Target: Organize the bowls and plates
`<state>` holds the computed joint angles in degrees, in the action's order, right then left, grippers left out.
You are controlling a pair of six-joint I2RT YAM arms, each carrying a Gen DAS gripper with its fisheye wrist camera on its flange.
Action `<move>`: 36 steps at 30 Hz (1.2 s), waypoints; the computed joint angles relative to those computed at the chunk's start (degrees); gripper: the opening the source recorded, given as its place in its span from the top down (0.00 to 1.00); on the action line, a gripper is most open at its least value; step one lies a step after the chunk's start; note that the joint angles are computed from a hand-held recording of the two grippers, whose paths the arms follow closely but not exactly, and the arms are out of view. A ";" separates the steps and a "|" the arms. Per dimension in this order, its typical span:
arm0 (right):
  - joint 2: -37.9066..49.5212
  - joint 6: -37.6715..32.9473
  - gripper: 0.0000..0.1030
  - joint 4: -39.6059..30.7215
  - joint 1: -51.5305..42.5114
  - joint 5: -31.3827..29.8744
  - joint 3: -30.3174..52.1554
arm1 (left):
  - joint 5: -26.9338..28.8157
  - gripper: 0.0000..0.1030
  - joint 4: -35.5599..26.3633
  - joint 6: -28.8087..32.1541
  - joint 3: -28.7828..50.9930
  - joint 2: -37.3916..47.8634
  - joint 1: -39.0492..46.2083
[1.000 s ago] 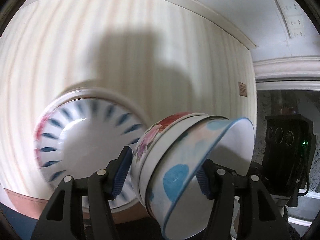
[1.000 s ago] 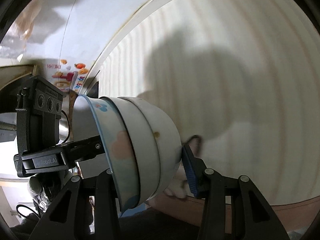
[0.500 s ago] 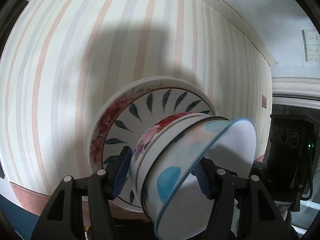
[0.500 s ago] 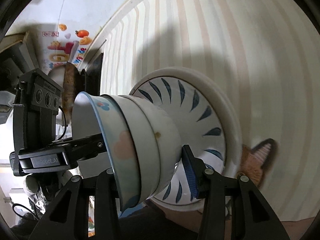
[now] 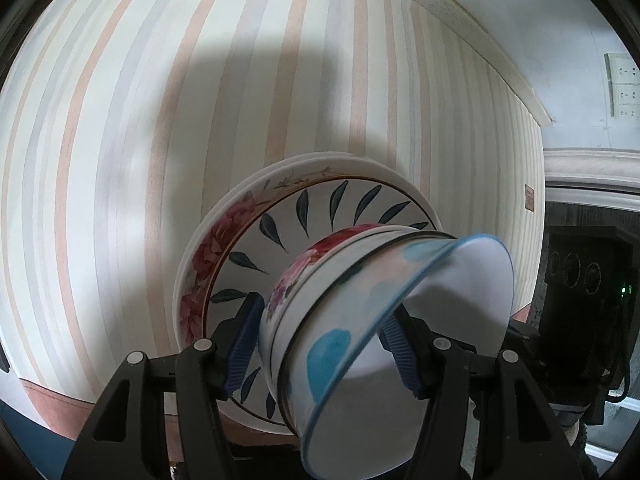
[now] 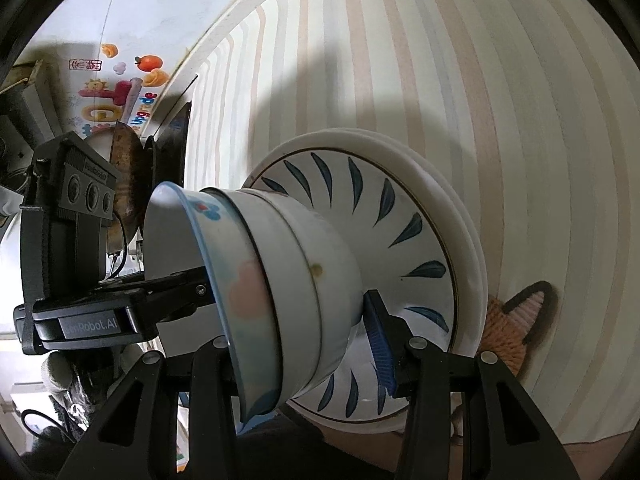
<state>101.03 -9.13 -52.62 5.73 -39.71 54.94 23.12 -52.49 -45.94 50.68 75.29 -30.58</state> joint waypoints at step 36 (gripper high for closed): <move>-43.99 12.32 0.08 -14.11 5.82 24.42 2.25 | -42.35 0.02 -30.89 -25.60 21.70 -10.02 -35.63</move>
<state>57.04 3.20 -66.73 11.56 -15.28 57.19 -19.23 -83.38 -71.54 72.38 65.27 -66.21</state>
